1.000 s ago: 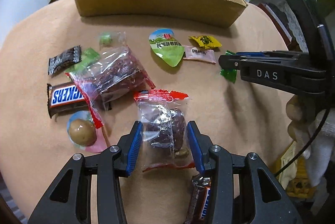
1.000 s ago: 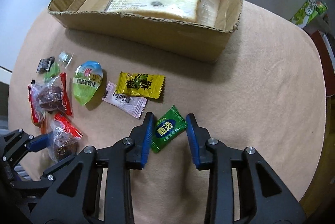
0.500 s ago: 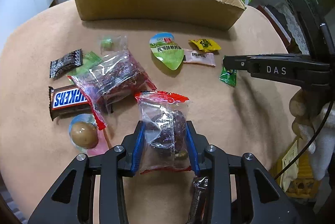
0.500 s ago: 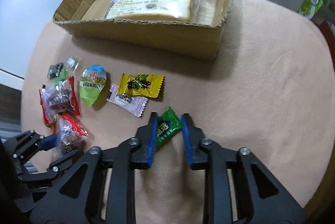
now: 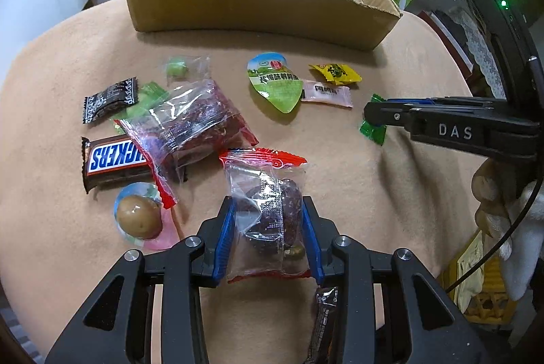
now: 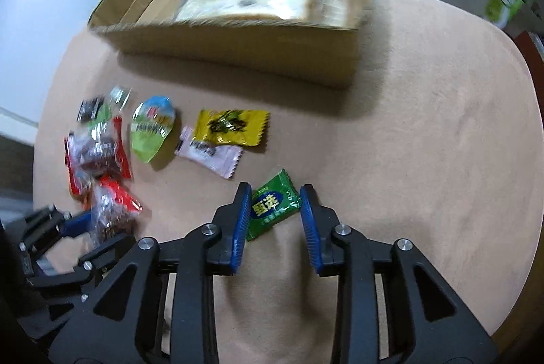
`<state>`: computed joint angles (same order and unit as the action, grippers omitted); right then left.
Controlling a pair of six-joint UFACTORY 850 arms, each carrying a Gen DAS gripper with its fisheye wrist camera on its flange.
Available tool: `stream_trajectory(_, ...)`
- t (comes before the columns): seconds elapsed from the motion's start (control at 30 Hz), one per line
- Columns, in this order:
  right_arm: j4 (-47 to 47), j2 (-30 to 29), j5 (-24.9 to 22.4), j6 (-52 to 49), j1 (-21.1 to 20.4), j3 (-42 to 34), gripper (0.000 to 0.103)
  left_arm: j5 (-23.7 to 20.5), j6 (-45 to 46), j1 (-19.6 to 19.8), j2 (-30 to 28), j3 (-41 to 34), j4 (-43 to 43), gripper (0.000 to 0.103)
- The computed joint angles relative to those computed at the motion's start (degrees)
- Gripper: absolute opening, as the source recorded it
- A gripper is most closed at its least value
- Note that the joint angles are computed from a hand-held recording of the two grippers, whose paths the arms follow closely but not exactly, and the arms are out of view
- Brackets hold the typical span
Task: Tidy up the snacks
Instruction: 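Grasp the green candy packet with the right tool while the left tool grasps the red-topped bag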
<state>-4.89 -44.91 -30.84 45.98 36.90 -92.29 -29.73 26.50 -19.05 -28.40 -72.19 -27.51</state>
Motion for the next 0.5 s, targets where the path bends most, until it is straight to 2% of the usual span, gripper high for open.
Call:
stream_trajectory(0.07, 4.15, 1.04, 1.85, -2.42, -0.54, 1.89, 0.053, 0.03, 0.32, 0.12, 0.02, 0.08, -0.26, 0.036)
stream_trajectory(0.23, 0.87, 1.13, 0.99, -0.94, -0.17, 2.48, 0.053, 0.17, 0.8, 0.41, -0.06, 0.22, -0.91, 0.036)
stream_trajectory(0.27, 0.22, 0.94, 0.79, -0.17, 0.11, 2.2, 0.052, 0.27, 0.79, 0.39, -0.04, 0.26, -0.89, 0.036)
stream_trajectory(0.33, -2.28, 0.28, -0.5, 1.9, 0.34, 1.06, 0.042, 0.41, 0.84, 0.32, 0.01, 0.33, -0.8, 0.036)
stream_trajectory(0.37, -2.68, 0.04, -0.85, 2.16, 0.31, 0.6, 0.034, 0.39, 0.8, 0.32, 0.02, 0.3, -0.78, 0.036)
stream_trajectory(0.5, -2.48, -1.13, -1.72, 0.18, 0.25, -1.78, 0.026, 0.46, 0.91, 0.27, 0.16, 0.39, -0.95, 0.036)
